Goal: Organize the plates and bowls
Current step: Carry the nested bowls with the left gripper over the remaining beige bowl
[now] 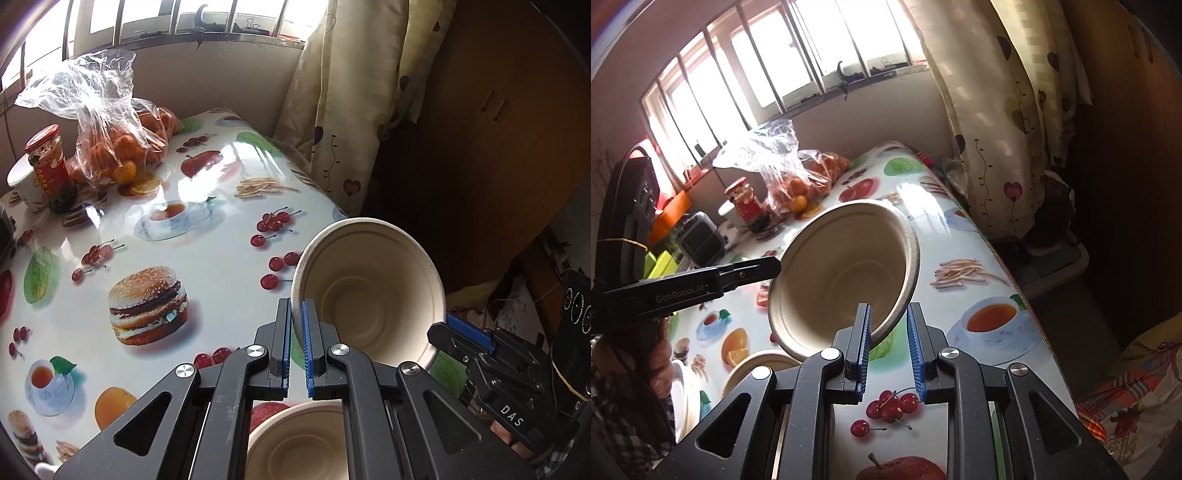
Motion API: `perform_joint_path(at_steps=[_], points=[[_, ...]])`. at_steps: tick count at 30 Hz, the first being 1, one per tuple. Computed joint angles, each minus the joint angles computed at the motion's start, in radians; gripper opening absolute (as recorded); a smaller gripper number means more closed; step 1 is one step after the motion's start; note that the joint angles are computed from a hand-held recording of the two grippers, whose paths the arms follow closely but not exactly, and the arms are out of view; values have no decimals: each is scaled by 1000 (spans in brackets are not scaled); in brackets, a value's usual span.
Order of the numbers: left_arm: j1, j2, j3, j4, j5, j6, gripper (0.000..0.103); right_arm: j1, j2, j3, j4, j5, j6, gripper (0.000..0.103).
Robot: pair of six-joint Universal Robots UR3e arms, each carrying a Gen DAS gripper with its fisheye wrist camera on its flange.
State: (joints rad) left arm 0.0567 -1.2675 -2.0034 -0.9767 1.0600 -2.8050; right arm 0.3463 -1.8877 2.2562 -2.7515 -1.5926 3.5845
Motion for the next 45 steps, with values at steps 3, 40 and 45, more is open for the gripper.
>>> perform_joint_path(at_steps=[3, 40, 45], points=[[27, 49, -16, -35, -16, 20, 6, 27, -8, -4, 6, -13, 14, 19], [520, 648, -124, -819, -159, 545, 6, 363, 25, -32, 5, -205, 208, 19], [625, 714, -90, -997, -176, 674, 6, 398, 36, -40, 5, -228, 230, 19]])
